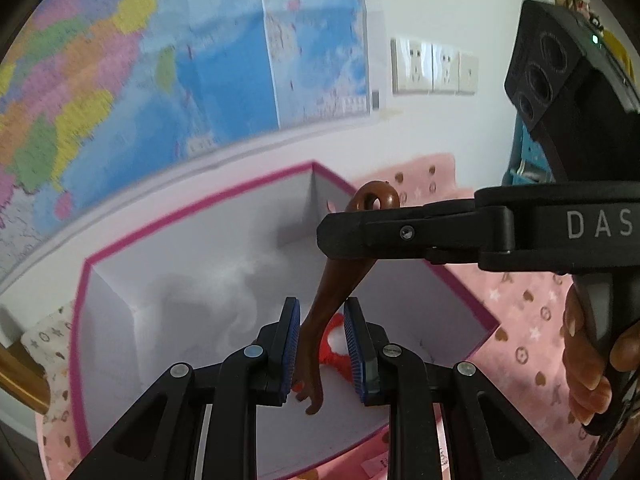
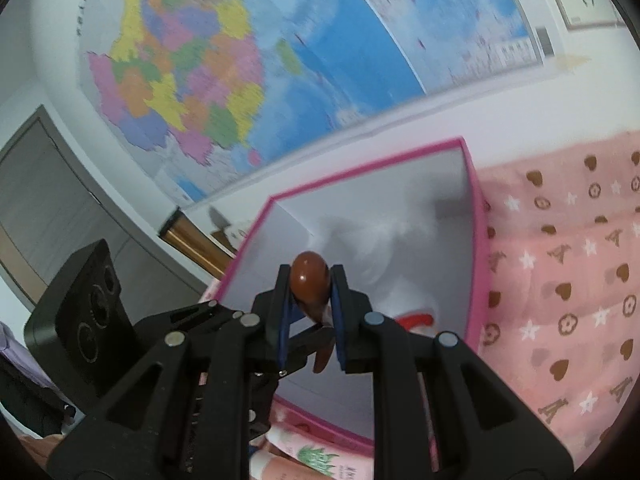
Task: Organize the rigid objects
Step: 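Carry the comb over the magenta box and release it inside, then move the right gripper to the white tape roll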
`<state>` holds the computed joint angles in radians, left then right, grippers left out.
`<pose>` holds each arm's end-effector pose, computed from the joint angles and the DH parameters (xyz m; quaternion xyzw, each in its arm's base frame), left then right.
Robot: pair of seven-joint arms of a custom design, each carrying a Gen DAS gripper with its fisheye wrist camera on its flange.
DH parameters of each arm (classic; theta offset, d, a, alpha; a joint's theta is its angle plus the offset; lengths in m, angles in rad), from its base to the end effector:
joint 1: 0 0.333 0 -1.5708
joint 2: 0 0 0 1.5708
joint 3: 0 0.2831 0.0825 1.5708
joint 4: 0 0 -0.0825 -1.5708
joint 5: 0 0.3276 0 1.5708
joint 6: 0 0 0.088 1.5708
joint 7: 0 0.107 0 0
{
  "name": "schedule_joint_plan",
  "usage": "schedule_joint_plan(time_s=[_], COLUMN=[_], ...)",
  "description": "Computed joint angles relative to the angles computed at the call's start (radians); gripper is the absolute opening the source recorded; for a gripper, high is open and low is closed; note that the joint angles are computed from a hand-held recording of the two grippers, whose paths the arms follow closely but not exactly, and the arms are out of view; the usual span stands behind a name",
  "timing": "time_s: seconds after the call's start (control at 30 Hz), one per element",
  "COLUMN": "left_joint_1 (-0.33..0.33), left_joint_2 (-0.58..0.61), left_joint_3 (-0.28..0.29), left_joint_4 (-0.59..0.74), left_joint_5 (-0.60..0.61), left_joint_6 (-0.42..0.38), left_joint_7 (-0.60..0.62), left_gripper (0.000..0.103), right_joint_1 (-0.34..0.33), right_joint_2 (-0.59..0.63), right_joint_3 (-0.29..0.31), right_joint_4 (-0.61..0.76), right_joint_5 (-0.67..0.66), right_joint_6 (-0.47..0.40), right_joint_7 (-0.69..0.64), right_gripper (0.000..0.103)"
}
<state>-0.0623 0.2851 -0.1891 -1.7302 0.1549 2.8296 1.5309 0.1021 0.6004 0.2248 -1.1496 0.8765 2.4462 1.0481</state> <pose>0.6089 -0.1501 0.5083 -0.5412 0.7400 -0.3026 0.2606 0.6768 0.1764 0.5243 -0.6802 0.5199 0.0254 0.5162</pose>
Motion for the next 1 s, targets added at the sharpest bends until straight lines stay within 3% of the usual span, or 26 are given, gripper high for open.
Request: schedule_joint_plan(time_s=[0.17, 0.23, 0.43, 0.53, 0.67, 0.73, 0.9, 1.0], left_joint_1=[0.021, 0.032, 0.068, 0.072, 0.077, 0.063, -0.005, -0.053], left_joint_2=[0.003, -0.012, -0.081, -0.122, -0.203, -0.232, -0.297, -0.318], left_joint_3=[-0.018, -0.026, -0.057, -0.065, -0.087, -0.084, -0.046, -0.018], left_joint_4=[0.007, -0.007, -0.083, -0.132, -0.231, -0.267, -0.365, -0.409], left_joint_5=[-0.050, -0.079, -0.210, -0.280, -0.479, -0.579, -0.712, -0.769], left_joint_6=[-0.028, -0.025, 0.023, 0.049, 0.098, 0.113, 0.160, 0.151], left_joint_7=[0.027, 0.043, 0.141, 0.190, 0.343, 0.415, 0.496, 0.529], left_gripper=[0.023, 0.023, 0.024, 0.029, 0.034, 0.042, 0.050, 0.052], right_joint_1=[0.072, 0.099, 0.091, 0.058, 0.021, 0.007, 0.005, 0.030], right_joint_2=[0.004, -0.008, -0.092, -0.146, -0.249, -0.295, -0.435, -0.495], right_joint_3=[-0.085, -0.117, -0.100, -0.066, -0.028, -0.019, -0.033, -0.066], right_joint_4=[-0.007, -0.030, -0.165, -0.243, -0.384, -0.441, -0.628, -0.721], right_joint_5=[-0.178, -0.263, -0.314, -0.262, -0.139, -0.054, 0.148, 0.195], right_joint_6=[0.040, 0.075, 0.199, 0.220, 0.252, 0.248, 0.240, 0.232], right_joint_7=[0.103, 0.153, 0.149, 0.086, -0.052, -0.129, -0.332, -0.383], right_gripper=[0.027, 0.042, 0.048, 0.048, 0.049, 0.050, 0.054, 0.054])
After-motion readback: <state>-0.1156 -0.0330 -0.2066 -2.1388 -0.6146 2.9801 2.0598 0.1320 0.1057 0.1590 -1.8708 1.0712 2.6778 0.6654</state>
